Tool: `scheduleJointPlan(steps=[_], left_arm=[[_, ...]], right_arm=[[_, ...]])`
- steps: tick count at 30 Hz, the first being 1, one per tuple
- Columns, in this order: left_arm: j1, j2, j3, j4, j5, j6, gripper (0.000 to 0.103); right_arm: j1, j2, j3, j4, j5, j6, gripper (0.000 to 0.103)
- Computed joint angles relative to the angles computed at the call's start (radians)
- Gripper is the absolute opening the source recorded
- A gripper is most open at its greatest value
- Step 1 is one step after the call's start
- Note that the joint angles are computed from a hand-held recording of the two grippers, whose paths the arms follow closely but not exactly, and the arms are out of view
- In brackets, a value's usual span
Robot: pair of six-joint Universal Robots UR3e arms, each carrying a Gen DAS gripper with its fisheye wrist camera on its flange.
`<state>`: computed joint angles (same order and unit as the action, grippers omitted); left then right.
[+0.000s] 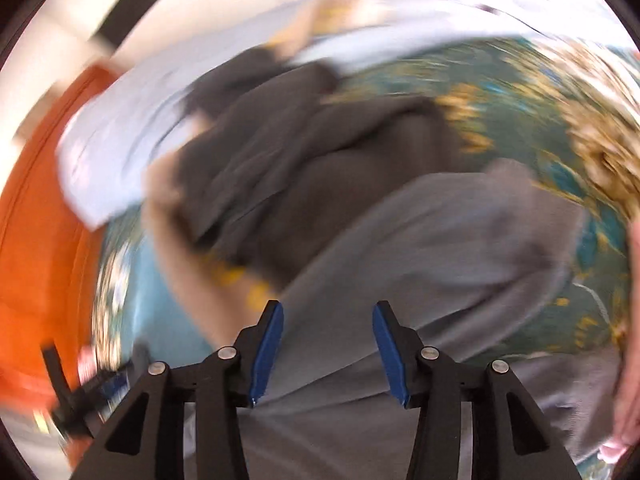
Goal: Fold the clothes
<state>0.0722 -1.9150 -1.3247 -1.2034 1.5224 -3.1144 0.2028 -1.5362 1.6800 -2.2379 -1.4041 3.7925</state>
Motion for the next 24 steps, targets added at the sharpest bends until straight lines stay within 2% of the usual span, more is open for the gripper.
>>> scheduleJointPlan(steps=[3,6,7,9,13,15,16,17,21,24], left_arm=[[-0.075,-0.058,0.017,0.026,0.176,0.020,0.064],[-0.057,-0.052,-0.024,0.042,0.219,0.017,0.063],[-0.034,-0.038,-0.039,0.041,0.203,0.009,0.062],[0.013,-0.012,-0.067,0.038,0.170,-0.003,0.052],[0.118,0.068,-0.142,0.035,0.047,0.014,0.022],[0.180,0.118,-0.188,0.028,-0.030,0.024,0.019],[0.216,0.147,-0.219,0.030,-0.080,0.026,0.018],[0.260,0.185,-0.260,0.026,-0.136,0.026,0.017],[0.453,0.340,-0.416,-0.030,-0.337,0.032,0.016],[0.596,0.435,-0.517,-0.093,-0.426,0.046,0.015]], right_arm=[[-0.042,0.010,-0.007,0.016,0.028,0.005,0.054],[-0.043,0.078,-0.051,0.008,0.072,0.021,0.054],[-0.036,0.115,-0.082,0.011,0.070,0.028,0.054],[-0.043,0.167,-0.126,0.027,0.075,0.043,0.054],[-0.045,0.230,-0.165,0.065,0.065,0.071,0.053],[-0.044,0.245,-0.172,0.085,0.053,0.092,0.043],[-0.045,0.244,-0.176,0.112,0.042,0.101,0.022],[-0.048,0.235,-0.170,0.132,0.037,0.107,0.008],[-0.087,0.100,-0.025,0.110,0.086,0.101,0.004],[-0.105,-0.026,0.065,0.132,0.106,0.081,0.004]])
